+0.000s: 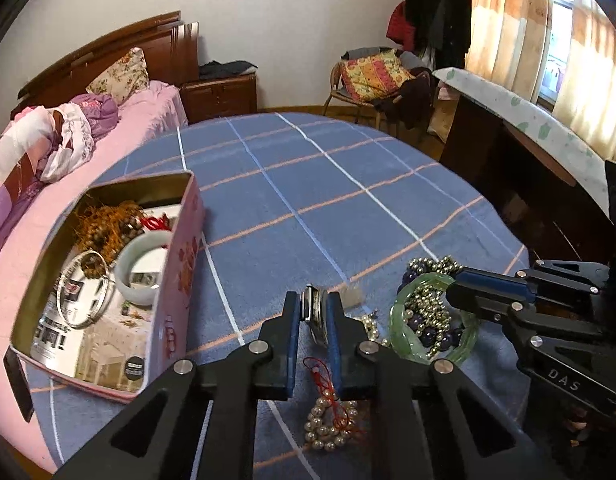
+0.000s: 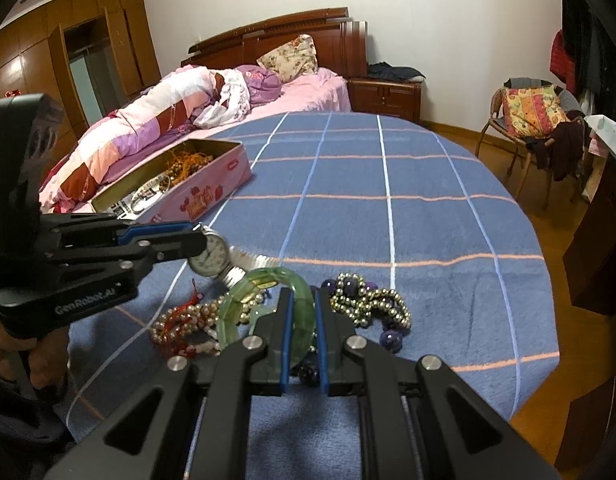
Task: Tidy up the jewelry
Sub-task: 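Carry the bangle and watch over the pink tin and open both grippers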
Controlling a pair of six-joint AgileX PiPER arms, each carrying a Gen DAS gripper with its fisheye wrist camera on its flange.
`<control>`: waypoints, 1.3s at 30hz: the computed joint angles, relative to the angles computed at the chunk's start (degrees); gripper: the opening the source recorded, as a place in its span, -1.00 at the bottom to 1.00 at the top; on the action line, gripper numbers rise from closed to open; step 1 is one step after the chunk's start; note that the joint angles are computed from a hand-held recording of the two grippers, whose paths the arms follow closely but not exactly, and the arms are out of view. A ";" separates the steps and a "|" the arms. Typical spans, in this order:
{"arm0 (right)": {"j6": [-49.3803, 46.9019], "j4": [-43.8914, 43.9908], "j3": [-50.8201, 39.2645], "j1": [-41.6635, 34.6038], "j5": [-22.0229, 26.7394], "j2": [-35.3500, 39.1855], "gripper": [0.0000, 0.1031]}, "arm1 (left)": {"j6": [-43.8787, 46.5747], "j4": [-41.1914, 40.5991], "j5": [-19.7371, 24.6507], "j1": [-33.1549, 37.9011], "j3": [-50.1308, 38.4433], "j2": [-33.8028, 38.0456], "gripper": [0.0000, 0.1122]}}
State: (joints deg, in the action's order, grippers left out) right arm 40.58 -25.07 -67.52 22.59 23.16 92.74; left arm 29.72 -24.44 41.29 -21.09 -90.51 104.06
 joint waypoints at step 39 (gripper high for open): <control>-9.30 2.77 -17.74 3.18 1.13 5.10 -0.75 | 3.98 -5.21 2.62 12.18 -12.77 -2.37 -0.90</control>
State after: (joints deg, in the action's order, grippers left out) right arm 31.28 -22.30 -85.26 25.78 24.29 97.84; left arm 33.70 -29.65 43.92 -8.91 -103.28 101.68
